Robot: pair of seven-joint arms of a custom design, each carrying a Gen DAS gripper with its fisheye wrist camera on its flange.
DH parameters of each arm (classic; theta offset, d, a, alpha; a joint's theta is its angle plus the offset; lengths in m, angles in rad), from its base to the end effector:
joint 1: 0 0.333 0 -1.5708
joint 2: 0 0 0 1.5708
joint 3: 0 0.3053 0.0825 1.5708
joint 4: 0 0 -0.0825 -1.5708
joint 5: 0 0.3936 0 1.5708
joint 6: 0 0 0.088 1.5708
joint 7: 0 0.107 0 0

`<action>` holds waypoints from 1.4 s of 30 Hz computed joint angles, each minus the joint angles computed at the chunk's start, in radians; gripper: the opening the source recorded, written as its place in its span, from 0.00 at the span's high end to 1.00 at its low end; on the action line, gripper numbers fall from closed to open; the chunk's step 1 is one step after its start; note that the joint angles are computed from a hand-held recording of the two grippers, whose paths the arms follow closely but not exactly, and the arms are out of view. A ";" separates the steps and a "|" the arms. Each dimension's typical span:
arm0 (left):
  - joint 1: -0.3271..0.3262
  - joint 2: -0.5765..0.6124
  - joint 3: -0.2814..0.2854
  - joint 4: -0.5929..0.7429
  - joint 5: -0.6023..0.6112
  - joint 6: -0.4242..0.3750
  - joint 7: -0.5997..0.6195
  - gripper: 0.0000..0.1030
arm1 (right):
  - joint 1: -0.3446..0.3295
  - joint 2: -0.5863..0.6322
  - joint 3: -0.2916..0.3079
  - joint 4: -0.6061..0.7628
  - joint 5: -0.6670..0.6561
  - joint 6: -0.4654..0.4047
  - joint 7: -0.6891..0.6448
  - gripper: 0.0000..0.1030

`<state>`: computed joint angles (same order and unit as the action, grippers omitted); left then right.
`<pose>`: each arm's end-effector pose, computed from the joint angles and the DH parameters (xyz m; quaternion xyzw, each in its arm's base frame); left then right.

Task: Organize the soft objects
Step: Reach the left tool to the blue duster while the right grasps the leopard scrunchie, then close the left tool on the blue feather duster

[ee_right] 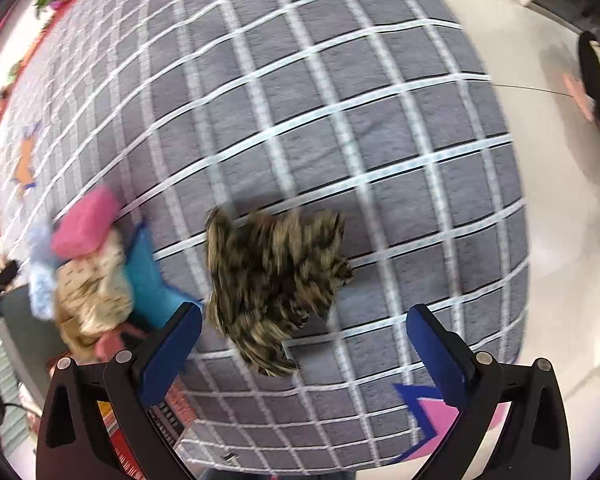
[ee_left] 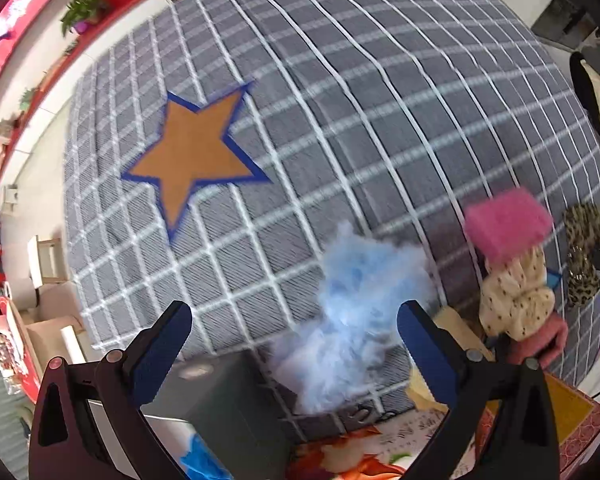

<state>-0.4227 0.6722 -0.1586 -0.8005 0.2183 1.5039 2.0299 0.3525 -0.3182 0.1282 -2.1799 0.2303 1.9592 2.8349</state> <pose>0.6452 -0.3403 0.5407 -0.2878 0.9557 0.0268 0.0561 0.4190 0.2403 0.5167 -0.3438 0.9336 0.0921 0.0404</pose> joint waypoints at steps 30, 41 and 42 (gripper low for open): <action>0.019 0.064 -0.016 -0.044 -0.074 -0.067 -0.225 0.03 | 0.061 0.256 0.015 0.206 -0.110 -0.088 0.027 0.08; 0.043 -0.050 -0.041 -0.140 -0.109 0.027 -0.128 0.72 | 0.059 0.174 0.020 0.190 -0.108 -0.038 0.010 0.64; 0.048 -0.065 -0.042 -0.151 -0.114 0.042 -0.132 0.72 | 0.056 0.161 0.020 0.188 -0.112 -0.041 0.009 0.64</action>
